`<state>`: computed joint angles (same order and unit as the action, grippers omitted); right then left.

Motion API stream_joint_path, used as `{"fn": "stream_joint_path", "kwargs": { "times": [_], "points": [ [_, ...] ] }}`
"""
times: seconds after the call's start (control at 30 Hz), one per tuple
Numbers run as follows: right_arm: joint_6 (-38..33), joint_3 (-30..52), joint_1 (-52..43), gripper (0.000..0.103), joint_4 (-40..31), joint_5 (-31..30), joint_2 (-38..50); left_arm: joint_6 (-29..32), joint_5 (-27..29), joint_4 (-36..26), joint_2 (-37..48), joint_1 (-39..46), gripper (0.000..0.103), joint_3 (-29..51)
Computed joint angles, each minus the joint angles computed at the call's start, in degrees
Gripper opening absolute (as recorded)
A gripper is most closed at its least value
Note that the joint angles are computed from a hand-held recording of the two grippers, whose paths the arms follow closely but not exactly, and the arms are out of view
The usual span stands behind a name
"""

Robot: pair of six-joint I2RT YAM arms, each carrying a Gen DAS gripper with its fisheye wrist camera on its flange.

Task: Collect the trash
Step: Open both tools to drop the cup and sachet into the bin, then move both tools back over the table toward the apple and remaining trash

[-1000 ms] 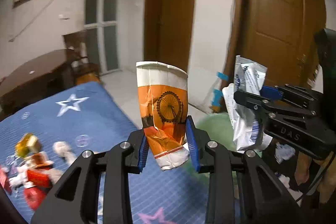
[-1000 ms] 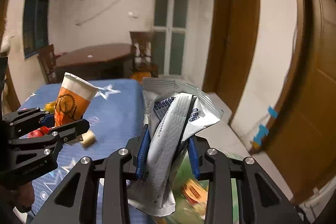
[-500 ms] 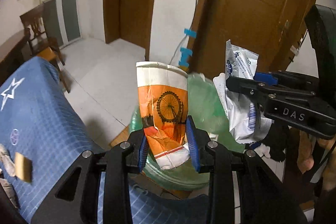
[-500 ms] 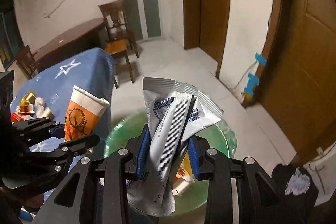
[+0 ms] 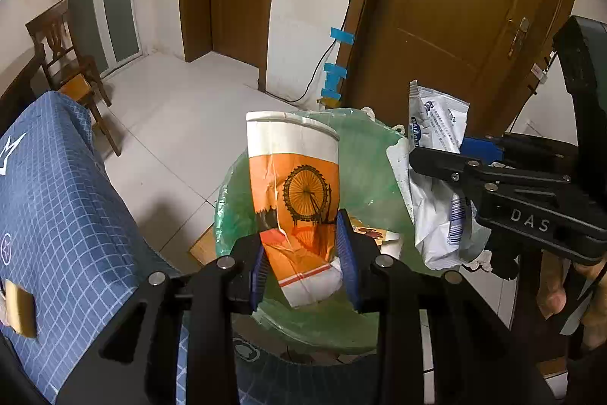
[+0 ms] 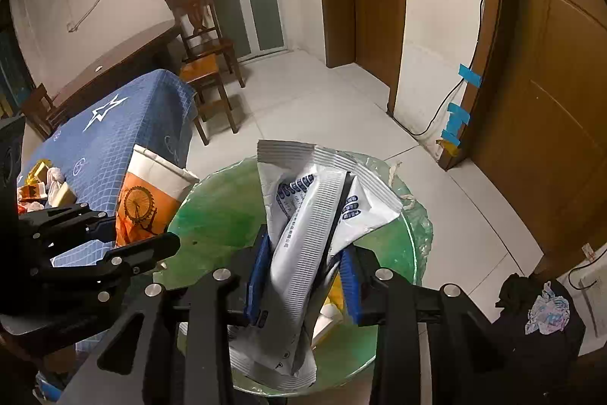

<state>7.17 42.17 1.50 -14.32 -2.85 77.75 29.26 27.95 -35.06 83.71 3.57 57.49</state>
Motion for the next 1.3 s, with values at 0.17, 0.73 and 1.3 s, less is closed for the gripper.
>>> {"fn": "stream_joint_path", "kwargs": {
  "times": [0.17,0.73,1.3],
  "points": [
    [-0.2,-0.7,-1.4,0.055,0.9,-0.9,0.1,-1.3,-0.1,1.0,0.0,0.7,0.076,0.0],
    [4.7,-7.9,7.1,0.072,0.5,4.3,-16.0,8.3,2.9,0.7,-9.6,12.0,0.094,-5.3],
    [14.6,6.0,49.1,0.085,5.3,21.5,-2.7,35.2,18.9,-22.7,7.9,57.2,0.094,16.7]
  ]
}}
